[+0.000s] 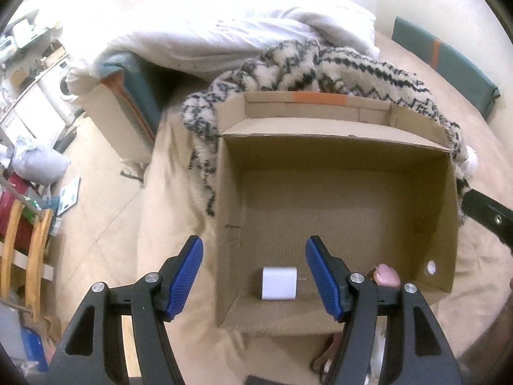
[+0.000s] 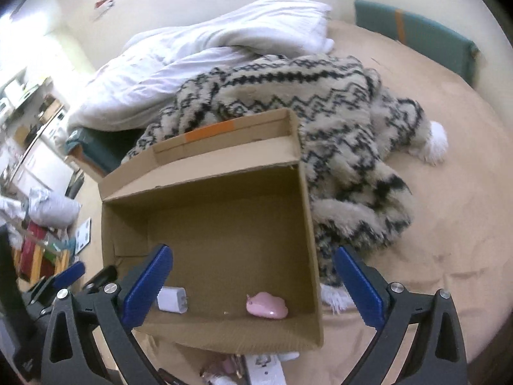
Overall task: Organize rigid objects
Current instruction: 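Withdraw both tools from the box back toward the items, then grasp the black USB stick with the left tool while the right tool grasps the white remote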
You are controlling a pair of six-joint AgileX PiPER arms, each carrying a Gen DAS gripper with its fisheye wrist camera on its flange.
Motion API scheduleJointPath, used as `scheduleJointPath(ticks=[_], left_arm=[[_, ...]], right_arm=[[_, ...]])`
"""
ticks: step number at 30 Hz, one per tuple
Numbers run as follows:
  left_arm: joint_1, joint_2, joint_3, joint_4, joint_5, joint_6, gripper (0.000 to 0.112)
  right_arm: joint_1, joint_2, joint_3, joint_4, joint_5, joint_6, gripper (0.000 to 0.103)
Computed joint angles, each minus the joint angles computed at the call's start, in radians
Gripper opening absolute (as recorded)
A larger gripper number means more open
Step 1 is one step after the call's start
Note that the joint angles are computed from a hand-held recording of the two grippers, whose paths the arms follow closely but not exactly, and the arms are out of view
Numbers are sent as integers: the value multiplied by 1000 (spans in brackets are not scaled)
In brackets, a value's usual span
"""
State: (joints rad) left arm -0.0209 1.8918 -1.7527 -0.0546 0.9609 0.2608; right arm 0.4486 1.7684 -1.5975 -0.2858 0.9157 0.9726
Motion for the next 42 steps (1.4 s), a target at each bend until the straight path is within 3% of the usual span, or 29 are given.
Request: scheduleJointPath(ticks=[11, 15, 20, 29, 32, 38, 39, 40, 42], left_arm=[[116, -157, 187, -77, 3, 120, 64], [144, -177, 232, -78, -6, 126, 64], [164, -189, 274, -85, -21, 128, 64], [139, -176, 304, -54, -18, 98, 64], [144, -167, 295, -73, -2, 94, 64], [152, -151, 270, -81, 24, 90, 64], [152, -146, 268, -79, 31, 91, 64], [148, -135, 267, -66, 45, 93, 64], [136, -105, 261, -35, 84, 106, 65]], right_arm=[[76, -59, 32, -67, 71, 111, 103], [72, -89, 89, -37, 37, 121, 103], [96, -97, 120, -50, 59, 164, 103], [115, -170, 260, -29, -3, 216, 103], [101, -191, 310, 16, -53, 186, 103], [32, -158, 379, 290, -142, -67, 103], [13, -134, 388, 363, -148, -143, 97], [-3, -108, 399, 429, -151, -213, 82], [-34, -64, 427, 551, -152, -331, 68]])
